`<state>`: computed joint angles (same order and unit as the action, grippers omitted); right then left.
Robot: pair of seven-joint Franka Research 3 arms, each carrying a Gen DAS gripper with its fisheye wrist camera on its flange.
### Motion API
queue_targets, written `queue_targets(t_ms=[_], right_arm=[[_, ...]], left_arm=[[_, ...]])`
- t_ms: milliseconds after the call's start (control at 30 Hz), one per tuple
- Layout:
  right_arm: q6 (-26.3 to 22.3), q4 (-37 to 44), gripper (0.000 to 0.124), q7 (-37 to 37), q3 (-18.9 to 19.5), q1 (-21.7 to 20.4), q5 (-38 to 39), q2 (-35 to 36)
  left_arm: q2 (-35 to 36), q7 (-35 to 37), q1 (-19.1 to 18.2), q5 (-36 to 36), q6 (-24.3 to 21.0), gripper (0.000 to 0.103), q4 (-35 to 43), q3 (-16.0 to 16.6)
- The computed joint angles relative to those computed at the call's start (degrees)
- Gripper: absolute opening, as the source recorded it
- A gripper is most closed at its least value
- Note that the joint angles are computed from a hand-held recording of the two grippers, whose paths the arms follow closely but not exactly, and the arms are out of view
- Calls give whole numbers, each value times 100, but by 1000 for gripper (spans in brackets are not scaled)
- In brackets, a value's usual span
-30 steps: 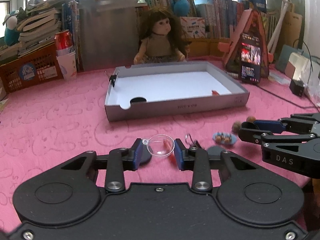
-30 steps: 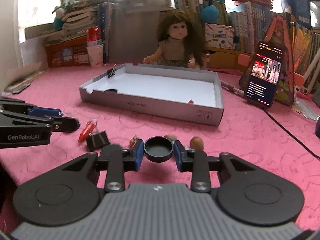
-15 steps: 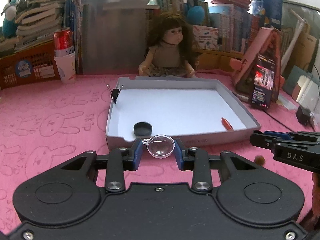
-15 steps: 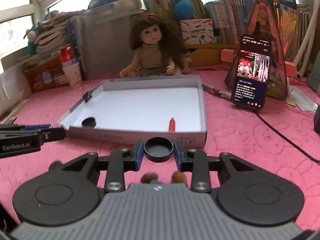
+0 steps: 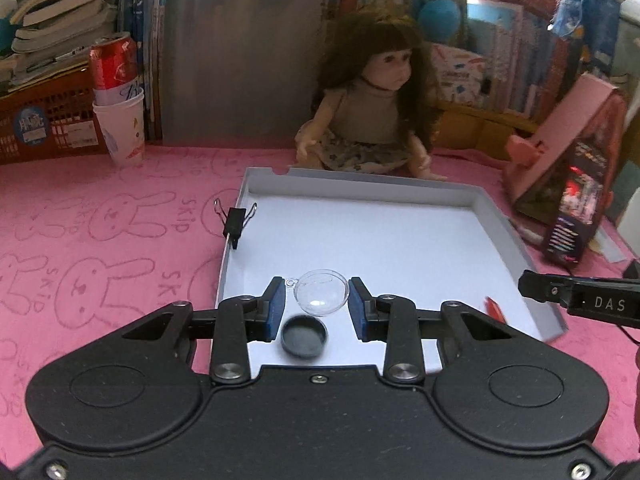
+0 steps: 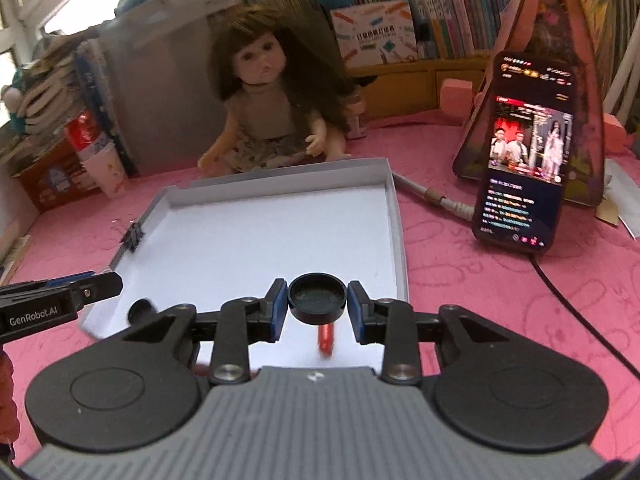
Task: Organize rigid objects
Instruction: 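Lower the clear dome into the tray with the left tool while the right tool releases the black lid there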
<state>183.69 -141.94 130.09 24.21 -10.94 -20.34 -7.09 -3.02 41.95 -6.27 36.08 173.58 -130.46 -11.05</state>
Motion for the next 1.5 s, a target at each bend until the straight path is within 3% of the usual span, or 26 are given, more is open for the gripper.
queue_targets(t_ms=[100, 200, 433, 833, 1267, 1400, 1500], right_arm=[[-316, 375, 37, 375, 55, -126, -430, 323], [-560, 680, 37, 1163, 10, -180, -1394, 592], [-759, 1042, 37, 1576, -486, 298, -1960, 972], [-1091, 1357, 37, 1122, -1235, 1177, -1799, 1212], [-1069, 1362, 37, 909, -2124, 2086, -1577, 1254], [-988, 1325, 40, 706, -2343, 2319, -1313, 1248], [-899, 1268, 55, 595, -2518, 2504, -1161, 1216]], left_arm=[[312, -242, -6, 328, -246, 32, 346, 2], [547, -348, -103, 464, -413, 32, 569, 83], [942, -567, -307, 644, -655, 32, 917, 285], [1265, -695, -528, 941, -884, 32, 1223, 454], [1334, -785, -531, 1108, -745, 32, 1262, 493], [1316, -699, -494, 966, -634, 35, 1211, 480], [1277, -671, -498, 923, -593, 45, 1168, 491]])
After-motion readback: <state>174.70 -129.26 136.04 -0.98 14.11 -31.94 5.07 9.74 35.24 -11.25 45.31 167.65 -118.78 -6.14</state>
